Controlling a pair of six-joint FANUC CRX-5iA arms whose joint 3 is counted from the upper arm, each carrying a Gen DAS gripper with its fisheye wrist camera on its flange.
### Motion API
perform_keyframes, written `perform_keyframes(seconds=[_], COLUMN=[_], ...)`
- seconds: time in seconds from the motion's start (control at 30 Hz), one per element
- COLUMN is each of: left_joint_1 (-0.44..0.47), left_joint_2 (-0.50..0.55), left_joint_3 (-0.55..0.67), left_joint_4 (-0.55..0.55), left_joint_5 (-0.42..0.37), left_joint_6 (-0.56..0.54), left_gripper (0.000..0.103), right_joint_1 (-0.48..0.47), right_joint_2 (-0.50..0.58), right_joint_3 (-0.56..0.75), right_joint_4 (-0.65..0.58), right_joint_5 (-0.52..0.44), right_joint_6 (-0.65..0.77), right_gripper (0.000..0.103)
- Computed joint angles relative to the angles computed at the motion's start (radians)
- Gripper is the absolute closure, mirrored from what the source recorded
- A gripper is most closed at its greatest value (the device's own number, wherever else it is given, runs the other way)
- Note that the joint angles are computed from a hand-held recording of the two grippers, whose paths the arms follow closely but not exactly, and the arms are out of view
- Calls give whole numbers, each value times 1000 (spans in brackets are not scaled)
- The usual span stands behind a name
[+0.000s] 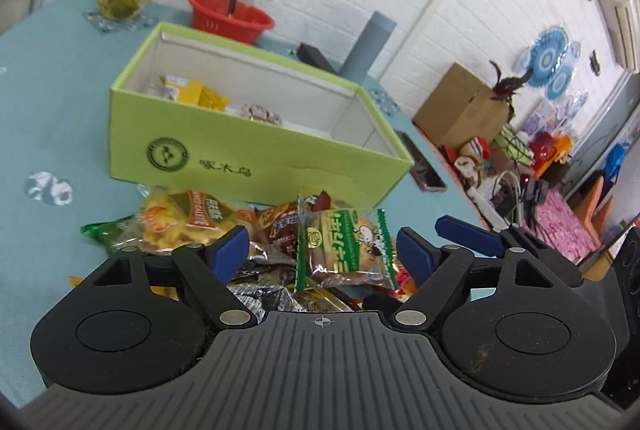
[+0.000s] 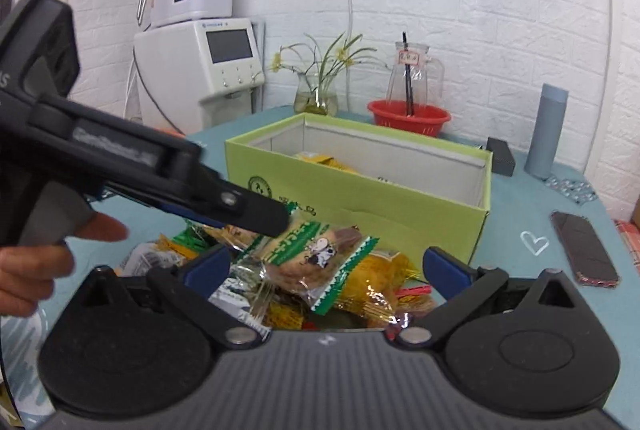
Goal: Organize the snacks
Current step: 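Grasp the green-striped cookie packet with the left gripper, then lift the green-striped packet into the green box and open the left gripper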
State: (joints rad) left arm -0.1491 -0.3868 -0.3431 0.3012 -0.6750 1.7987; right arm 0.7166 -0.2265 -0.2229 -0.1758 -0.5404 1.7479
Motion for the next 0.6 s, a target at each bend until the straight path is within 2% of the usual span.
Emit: perform_keyframes(seconds=[0.13, 0.17, 0.2, 0.23, 0.27, 0.37, 0.53, 0.6], left_joint_1=[-8, -9, -8, -7, -2, -19, -18, -17], left_joint_2=[24, 27, 32, 33, 33, 5, -8, 25], left_joint_3=[-5, -5, -4, -11, -27, -32, -9, 50], left_joint_4=[5, 6, 13, 37, 80, 25, 60, 40], left_joint_5=[31, 28, 20, 10, 8, 16, 24, 14], left_joint_6=[-19, -32, -45, -71, -111, -47, -64, -62], left_gripper=[40, 47, 53, 76, 86, 95, 95, 95], right_joint_1=[4, 9, 22, 37, 52, 75, 114, 94], right_joint_2=[46, 54, 55, 53, 46, 17, -31, -1], right_joint_3=[31, 34, 22, 7, -11, -49, -117, -70], right_joint_4=[-40, -45, -20, 14, 51, 102, 300, 286], right_joint_5=[-18, -22, -7, 11, 29, 50, 139, 141], right_joint_6=[37, 44, 26, 1, -34, -87, -235, -212], right_gripper=[4, 6, 25, 34, 35, 39, 39, 39])
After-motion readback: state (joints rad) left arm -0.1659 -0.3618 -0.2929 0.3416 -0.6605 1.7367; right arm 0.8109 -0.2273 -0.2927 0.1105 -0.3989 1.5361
